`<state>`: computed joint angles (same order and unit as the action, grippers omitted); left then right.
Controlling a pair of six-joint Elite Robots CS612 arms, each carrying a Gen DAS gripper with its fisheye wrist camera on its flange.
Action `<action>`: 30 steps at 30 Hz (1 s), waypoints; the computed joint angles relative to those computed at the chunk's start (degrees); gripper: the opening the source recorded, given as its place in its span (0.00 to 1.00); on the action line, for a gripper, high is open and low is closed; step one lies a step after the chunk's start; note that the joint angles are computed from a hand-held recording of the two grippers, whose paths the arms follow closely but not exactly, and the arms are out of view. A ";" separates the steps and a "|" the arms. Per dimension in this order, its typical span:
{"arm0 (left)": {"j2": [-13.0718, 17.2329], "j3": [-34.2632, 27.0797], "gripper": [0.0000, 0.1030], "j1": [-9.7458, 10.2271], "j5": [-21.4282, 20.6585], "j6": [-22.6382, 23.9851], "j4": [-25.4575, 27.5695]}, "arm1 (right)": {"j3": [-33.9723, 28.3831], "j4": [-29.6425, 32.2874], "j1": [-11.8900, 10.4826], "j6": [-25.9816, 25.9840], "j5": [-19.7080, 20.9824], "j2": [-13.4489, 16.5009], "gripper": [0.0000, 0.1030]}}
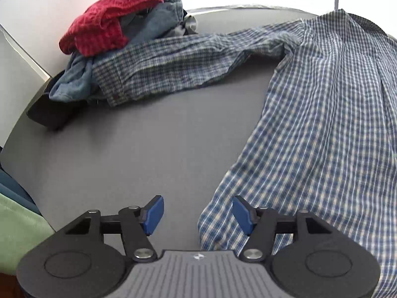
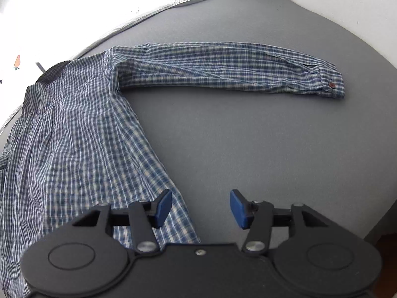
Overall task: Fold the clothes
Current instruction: 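Release the sleeve from the left tool and withdraw both tools, then reach the right tool to the buttoned sleeve cuff and grasp it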
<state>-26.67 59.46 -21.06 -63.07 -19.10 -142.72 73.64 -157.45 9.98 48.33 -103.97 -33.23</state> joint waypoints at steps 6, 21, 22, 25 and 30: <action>1.58 -3.21 0.65 0.47 -4.98 -2.71 -4.53 | -5.43 -0.28 -0.18 -3.15 1.90 2.85 0.53; 6.39 -10.83 0.65 3.82 -23.31 -10.46 -6.13 | -18.86 9.08 3.37 -11.44 -10.46 8.48 0.64; 6.81 -11.59 0.65 3.71 -24.50 -10.03 -5.84 | -18.59 10.08 3.37 -11.69 -12.36 8.21 0.64; 8.01 -13.72 0.65 3.06 -27.27 -8.48 -5.26 | -16.50 12.03 3.08 -14.26 -18.79 7.23 0.66; 8.19 -13.75 0.65 0.19 -26.89 -9.01 -8.50 | -5.65 8.02 -0.54 -3.94 -20.61 2.80 0.72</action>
